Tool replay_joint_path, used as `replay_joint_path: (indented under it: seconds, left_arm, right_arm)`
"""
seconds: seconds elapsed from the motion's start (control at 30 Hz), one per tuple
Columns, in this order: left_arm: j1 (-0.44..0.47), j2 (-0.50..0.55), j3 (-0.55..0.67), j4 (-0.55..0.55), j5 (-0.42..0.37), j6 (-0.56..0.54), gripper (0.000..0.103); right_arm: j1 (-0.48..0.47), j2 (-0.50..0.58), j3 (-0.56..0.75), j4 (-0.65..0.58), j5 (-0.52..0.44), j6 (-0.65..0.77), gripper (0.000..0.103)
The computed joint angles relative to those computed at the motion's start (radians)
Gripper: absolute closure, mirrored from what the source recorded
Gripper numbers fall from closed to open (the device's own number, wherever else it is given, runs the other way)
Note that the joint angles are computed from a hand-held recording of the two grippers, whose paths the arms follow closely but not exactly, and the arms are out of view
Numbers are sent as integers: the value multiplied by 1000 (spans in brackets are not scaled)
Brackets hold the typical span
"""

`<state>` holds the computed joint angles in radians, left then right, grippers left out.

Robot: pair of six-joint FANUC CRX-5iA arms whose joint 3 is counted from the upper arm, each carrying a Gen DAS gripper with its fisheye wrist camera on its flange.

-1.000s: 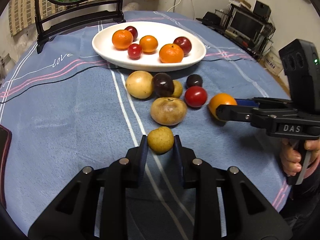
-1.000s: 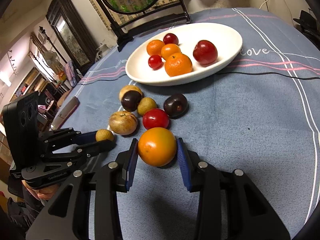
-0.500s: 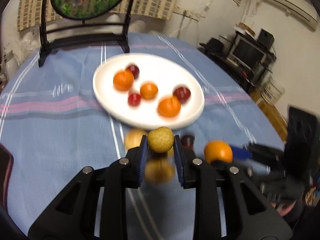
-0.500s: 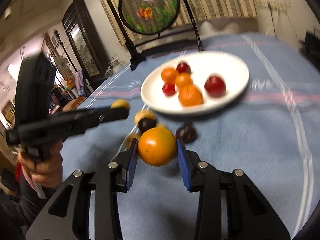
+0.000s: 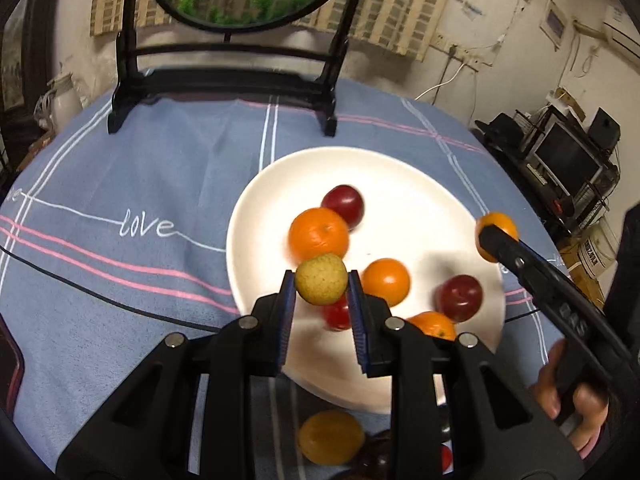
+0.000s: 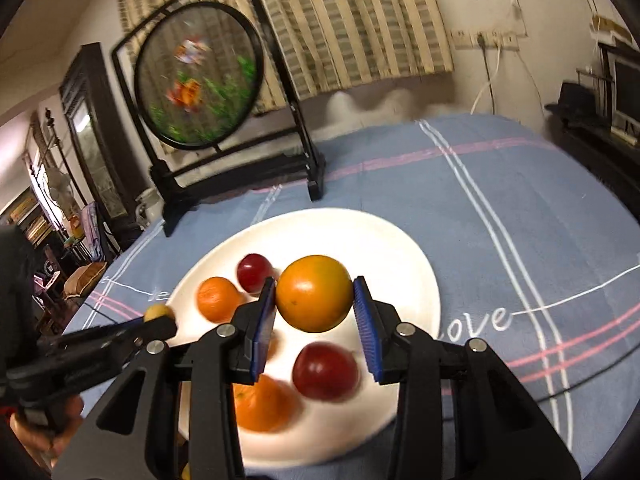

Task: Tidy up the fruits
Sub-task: 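Carry the orange and yellow fruit onto the plate and open both tools, then lift both open tools away from the plate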

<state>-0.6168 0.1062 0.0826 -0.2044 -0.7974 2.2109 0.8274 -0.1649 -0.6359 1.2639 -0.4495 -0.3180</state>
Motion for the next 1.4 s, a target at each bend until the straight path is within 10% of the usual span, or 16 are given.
replay_joint_path:
  seconds: [0.4, 0.47, 0.63, 1.0, 1.4]
  left_arm:
    - [-17, 34, 29, -34, -35, 0, 73]
    - [-31, 25, 34, -78, -52, 52, 36]
    - [-95, -35, 25, -231, -70, 172, 12]
    - [-109, -76, 25, -313, -159, 324, 9]
    - [-68, -120, -30, -232, -120, 319, 9]
  right_arm:
    - [20, 38, 42, -189, -12, 144, 58]
    - [24, 37, 39, -160, -32, 116, 51]
    - [76, -33, 4, -116, -86, 111, 47]
    - [325, -128, -6, -366, -270, 292, 41]
    - [396, -79, 80, -628, -296, 573, 52]
